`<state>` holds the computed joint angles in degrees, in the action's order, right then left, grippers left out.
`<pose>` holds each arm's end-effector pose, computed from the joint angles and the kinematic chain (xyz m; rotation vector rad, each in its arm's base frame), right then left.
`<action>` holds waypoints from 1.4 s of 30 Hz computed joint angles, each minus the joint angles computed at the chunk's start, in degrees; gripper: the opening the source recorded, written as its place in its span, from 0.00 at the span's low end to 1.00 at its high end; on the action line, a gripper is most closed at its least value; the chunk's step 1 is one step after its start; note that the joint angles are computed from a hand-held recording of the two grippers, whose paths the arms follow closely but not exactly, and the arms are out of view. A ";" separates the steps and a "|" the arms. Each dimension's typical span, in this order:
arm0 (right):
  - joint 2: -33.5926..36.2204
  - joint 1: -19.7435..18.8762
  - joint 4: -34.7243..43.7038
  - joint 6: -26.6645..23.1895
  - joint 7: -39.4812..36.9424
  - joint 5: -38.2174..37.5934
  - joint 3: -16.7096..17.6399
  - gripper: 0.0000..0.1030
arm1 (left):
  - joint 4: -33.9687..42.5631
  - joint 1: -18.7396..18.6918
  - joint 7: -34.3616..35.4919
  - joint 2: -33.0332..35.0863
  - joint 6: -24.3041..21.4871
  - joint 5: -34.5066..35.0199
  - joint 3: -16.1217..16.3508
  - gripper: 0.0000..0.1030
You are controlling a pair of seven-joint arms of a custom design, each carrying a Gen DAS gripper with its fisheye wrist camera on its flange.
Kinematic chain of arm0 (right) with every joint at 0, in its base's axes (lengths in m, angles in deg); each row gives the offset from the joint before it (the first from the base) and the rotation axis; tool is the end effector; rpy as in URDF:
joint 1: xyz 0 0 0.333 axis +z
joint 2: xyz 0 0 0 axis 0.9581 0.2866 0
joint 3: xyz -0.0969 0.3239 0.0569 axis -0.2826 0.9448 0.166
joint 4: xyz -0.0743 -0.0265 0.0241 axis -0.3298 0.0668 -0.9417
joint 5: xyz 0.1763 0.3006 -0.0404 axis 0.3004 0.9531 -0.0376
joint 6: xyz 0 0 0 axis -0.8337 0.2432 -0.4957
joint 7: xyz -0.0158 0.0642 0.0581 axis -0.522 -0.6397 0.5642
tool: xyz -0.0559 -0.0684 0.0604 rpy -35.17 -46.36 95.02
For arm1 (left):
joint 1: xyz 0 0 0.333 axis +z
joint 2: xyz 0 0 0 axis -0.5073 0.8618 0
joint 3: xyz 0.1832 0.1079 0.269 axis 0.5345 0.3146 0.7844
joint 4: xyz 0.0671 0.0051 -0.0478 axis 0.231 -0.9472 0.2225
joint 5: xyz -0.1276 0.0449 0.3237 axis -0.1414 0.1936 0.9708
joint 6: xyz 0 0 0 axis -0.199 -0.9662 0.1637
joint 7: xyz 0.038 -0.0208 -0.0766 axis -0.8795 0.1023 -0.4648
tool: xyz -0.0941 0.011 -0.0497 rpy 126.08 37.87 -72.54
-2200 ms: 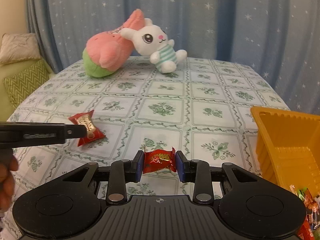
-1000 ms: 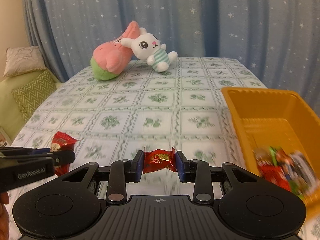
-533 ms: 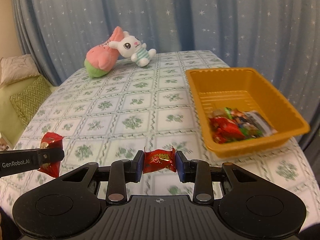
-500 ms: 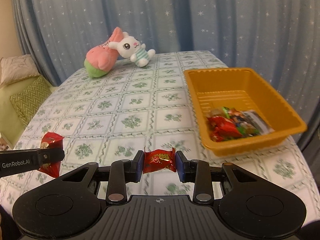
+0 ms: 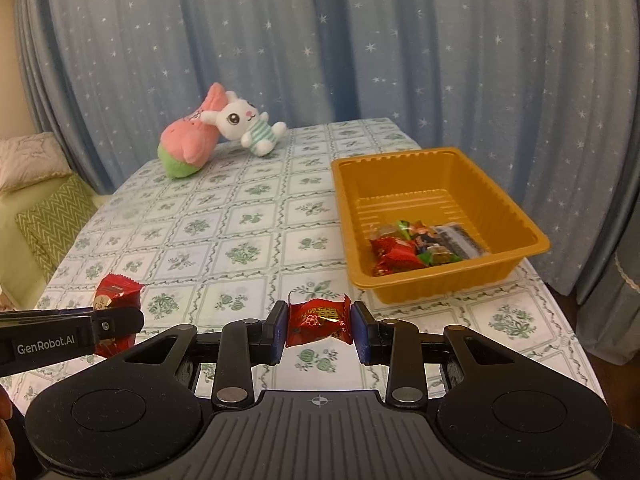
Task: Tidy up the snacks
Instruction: 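Carry both held candies over the orange tray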
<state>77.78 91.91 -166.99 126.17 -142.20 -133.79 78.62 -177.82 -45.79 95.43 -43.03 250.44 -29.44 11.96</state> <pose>0.4162 0.2507 0.4509 -1.4713 1.7449 -0.6783 0.4643 -0.1363 0.4824 -1.6410 2.0131 -1.0340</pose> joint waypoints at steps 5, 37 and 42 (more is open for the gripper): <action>-0.61 -0.31 -0.51 0.12 0.22 -0.03 -0.22 0.33 | 0.31 -0.23 0.09 -0.11 -0.40 0.14 -0.11 0.20; -5.00 -6.48 -3.87 0.51 1.16 0.04 -3.20 0.33 | 9.81 -0.28 1.05 7.18 -3.61 2.32 -5.75 0.20; -4.49 -7.68 -3.32 1.39 0.41 -0.21 -3.86 0.33 | 11.92 0.11 -0.02 9.10 -3.52 4.13 -6.86 0.20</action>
